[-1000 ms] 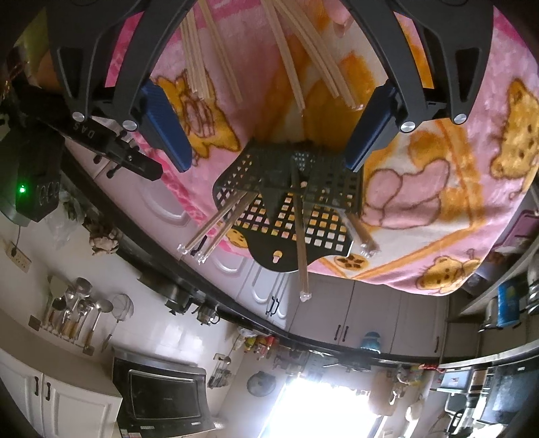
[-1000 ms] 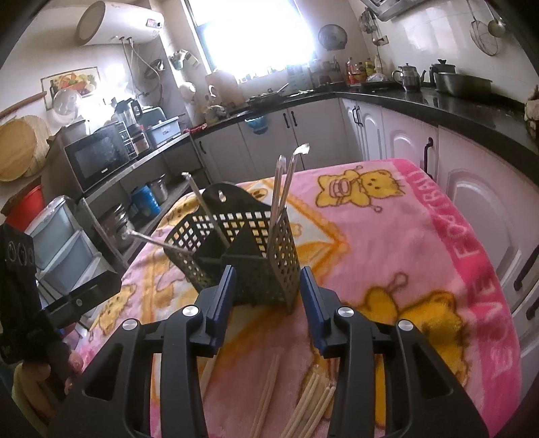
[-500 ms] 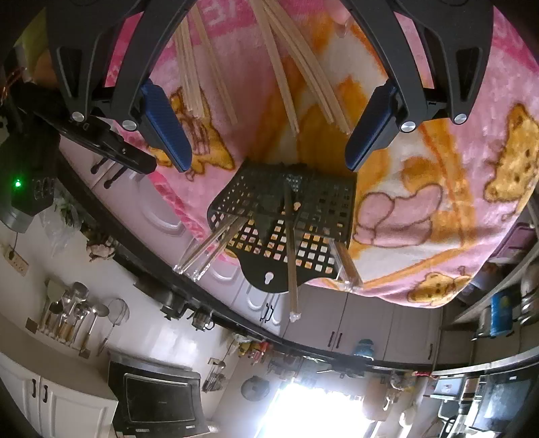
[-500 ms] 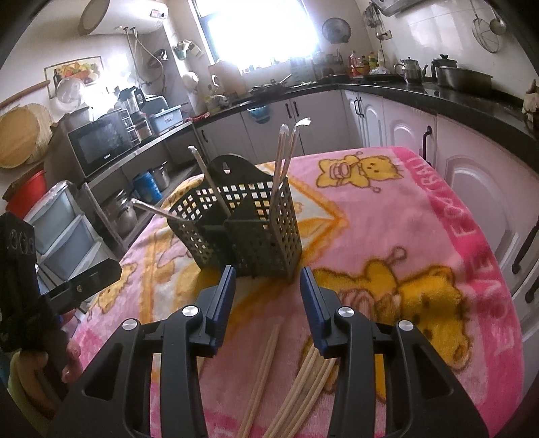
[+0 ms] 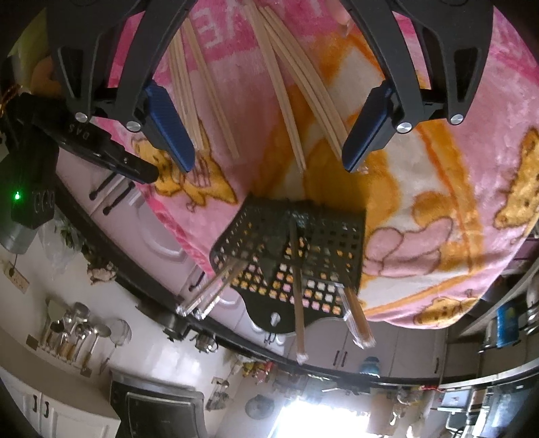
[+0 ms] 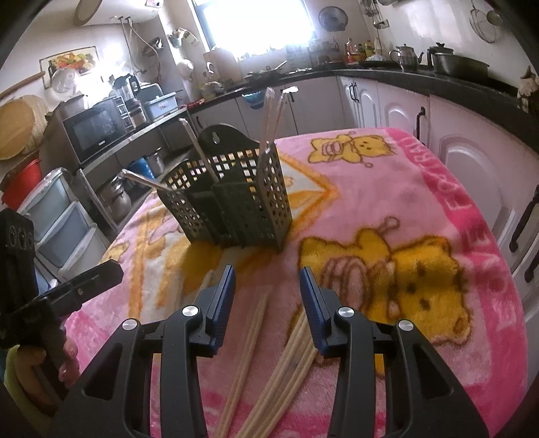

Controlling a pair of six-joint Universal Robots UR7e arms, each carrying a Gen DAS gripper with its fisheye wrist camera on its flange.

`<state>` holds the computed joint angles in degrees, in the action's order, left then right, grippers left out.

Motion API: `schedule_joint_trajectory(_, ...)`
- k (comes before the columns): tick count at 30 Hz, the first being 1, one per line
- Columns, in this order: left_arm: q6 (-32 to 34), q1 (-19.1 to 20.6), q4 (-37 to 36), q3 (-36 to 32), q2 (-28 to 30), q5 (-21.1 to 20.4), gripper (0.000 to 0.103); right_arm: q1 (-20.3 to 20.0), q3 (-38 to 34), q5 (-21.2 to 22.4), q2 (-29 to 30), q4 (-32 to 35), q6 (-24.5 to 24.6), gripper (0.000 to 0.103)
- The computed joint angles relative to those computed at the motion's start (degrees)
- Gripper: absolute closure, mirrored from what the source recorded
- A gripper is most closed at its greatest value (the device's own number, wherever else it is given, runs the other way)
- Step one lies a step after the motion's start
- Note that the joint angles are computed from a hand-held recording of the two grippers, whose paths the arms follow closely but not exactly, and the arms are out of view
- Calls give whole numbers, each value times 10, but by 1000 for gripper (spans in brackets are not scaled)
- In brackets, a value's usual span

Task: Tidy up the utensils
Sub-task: 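Move both open tools back toward the remaining chopsticks on the blanket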

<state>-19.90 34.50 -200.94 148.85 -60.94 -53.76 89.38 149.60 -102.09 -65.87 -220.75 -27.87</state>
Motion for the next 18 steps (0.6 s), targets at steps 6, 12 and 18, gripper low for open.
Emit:
schedule_joint_trajectory(6,-6,12,11,-6,25,-25,38,-25,12,-3,13,-11,-11,65)
schedule_joint_trajectory(12,-13,28,16,-13,51,-40,51,-54,18,-14,32,-29,-15,72)
schedule_joint_trajectory(18,-13,39,34,-30,76,-40,55,-76,9,-30,47,-17,-7,73)
